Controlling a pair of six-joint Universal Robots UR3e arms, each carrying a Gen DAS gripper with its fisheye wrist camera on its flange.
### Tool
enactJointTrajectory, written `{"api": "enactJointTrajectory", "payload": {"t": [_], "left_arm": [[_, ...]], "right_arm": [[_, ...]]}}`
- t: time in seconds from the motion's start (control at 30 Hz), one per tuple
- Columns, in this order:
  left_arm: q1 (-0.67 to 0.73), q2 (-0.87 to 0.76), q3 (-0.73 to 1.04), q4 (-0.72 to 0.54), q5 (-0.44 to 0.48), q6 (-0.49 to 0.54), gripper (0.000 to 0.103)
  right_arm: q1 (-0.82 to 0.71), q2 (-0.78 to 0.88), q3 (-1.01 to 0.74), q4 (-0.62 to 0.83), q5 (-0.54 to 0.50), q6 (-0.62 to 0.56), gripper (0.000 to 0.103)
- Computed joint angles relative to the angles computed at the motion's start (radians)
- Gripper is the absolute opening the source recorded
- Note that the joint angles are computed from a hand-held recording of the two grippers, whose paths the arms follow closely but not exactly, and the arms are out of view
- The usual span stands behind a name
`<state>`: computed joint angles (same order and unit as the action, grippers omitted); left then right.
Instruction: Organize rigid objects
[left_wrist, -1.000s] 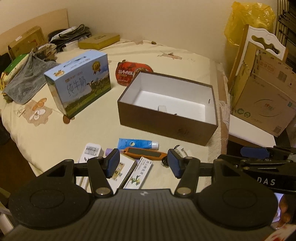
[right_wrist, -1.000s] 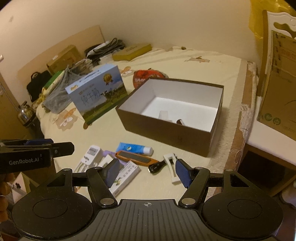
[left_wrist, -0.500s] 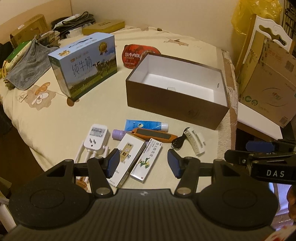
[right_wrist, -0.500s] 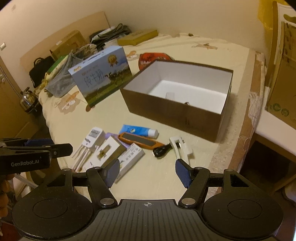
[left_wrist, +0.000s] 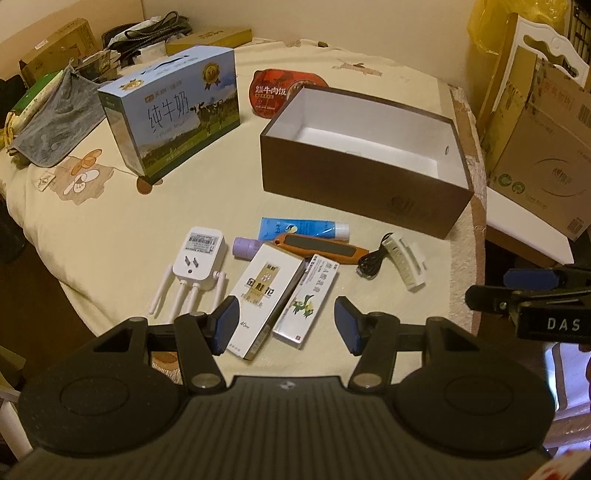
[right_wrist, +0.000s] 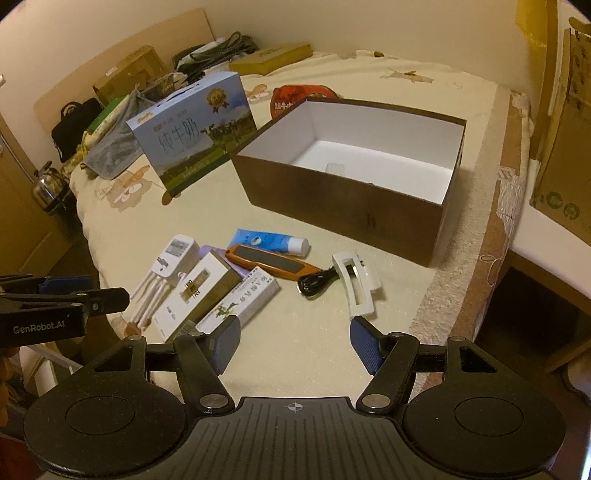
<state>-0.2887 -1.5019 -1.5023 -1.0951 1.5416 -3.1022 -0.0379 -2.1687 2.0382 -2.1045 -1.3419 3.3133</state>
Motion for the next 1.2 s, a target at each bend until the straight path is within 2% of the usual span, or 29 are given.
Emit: {"api": "enactJointTrajectory", "payload": {"t": [0.27,0.63,0.87,1.2], "left_arm": [[0.038,0.018,-0.087,0.053,-0.012,0.028,0.052],[0.069,-0.039,-0.169,0.146,-0.013,0.065,0.052],[0.087,-0.122,-0.189,0.230,-0.016,0.110,0.052],[0.090,-0.300,-0.124,0.295,-0.020,0.212,0.053]], "right_arm": [[-0.020,0.004,0.065,-0.036,0.012,-0.015,0.064],[-0.030,0.085,0.166,-0.192,-0.012,-0.042,0.064],[-0.063,0.181,0.222,-0.325,-0.017,-0.056,0.064],[-0.095,0.315,0.261,-0.467,-0.025,-0.084,0.064]]}}
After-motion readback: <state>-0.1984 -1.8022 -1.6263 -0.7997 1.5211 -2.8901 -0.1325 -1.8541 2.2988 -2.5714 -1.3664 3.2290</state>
